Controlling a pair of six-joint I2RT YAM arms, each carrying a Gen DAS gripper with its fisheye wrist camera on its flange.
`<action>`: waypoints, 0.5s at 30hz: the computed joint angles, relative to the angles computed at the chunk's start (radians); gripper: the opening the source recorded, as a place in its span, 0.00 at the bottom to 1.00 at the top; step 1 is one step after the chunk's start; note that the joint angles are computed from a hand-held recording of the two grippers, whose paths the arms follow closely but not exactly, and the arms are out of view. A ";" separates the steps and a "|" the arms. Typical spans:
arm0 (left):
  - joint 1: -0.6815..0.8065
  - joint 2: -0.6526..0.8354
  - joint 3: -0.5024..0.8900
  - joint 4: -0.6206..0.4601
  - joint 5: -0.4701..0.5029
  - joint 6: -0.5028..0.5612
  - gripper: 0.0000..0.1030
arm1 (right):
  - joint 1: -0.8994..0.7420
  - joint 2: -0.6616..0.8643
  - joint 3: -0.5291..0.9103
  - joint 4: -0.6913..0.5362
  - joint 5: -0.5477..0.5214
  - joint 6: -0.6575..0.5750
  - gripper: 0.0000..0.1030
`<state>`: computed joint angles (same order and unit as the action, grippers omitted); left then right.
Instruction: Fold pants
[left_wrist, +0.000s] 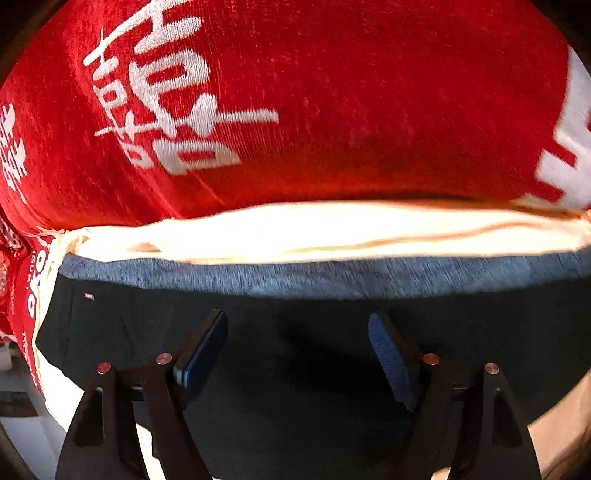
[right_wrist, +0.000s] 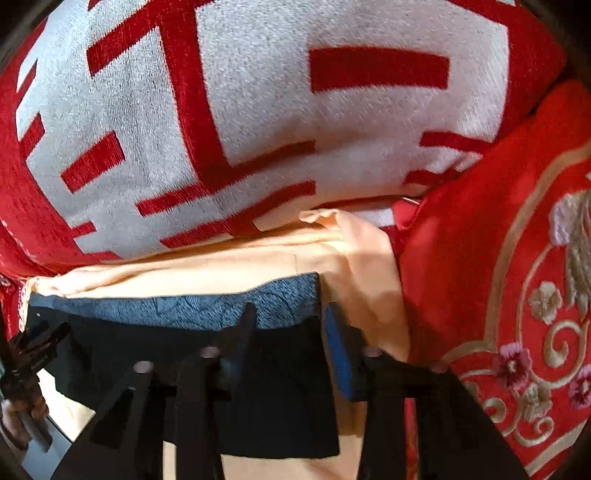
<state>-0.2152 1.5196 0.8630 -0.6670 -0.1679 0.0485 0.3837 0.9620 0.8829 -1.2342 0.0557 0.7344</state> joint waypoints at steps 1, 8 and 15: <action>0.002 0.029 0.012 0.014 0.006 -0.016 0.77 | -0.034 -0.008 -0.018 0.026 -0.037 -0.026 0.24; 0.029 0.101 -0.060 0.144 -0.009 0.007 0.85 | 0.029 0.150 -0.124 0.185 0.029 0.006 0.19; 0.130 0.051 -0.072 0.106 -0.020 0.119 0.85 | 0.003 -0.140 -0.108 -0.017 0.007 0.157 0.34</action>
<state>-0.0856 1.5707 0.7910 -0.5607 -0.1875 0.1675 0.3866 0.8218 0.7747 -1.2515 0.0630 0.8918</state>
